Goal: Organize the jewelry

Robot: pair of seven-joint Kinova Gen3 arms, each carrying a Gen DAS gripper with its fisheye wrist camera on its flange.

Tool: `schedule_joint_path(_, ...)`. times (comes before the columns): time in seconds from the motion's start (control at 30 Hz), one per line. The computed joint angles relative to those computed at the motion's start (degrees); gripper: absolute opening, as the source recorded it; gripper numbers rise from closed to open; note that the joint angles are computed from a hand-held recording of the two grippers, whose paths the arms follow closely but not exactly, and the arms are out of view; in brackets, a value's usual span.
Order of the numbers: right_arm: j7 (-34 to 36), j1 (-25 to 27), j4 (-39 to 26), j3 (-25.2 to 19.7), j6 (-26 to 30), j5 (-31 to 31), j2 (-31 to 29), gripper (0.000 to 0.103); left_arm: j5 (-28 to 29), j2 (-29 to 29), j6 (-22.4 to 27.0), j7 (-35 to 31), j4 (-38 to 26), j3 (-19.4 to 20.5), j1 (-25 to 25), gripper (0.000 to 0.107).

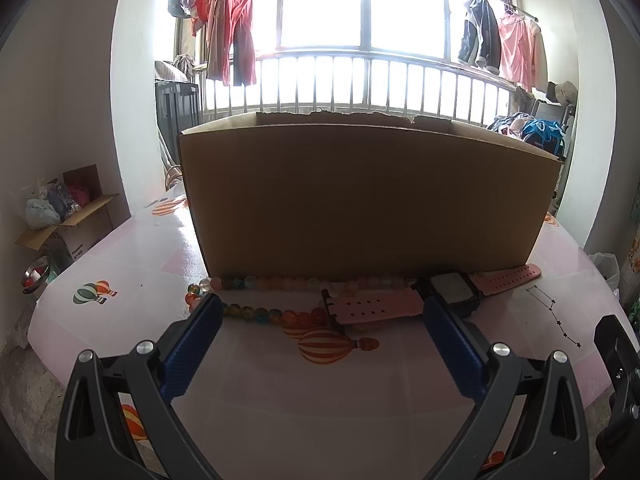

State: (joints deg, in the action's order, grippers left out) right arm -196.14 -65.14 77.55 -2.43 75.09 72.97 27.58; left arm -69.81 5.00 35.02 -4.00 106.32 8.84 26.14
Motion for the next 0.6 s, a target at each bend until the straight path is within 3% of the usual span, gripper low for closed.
schedule_joint_path(0.6,0.1,0.1,0.0,-0.1,0.0,-0.1,0.0,0.095,0.4,0.0,0.0,-0.7,-0.1,0.0,-0.1,0.098)
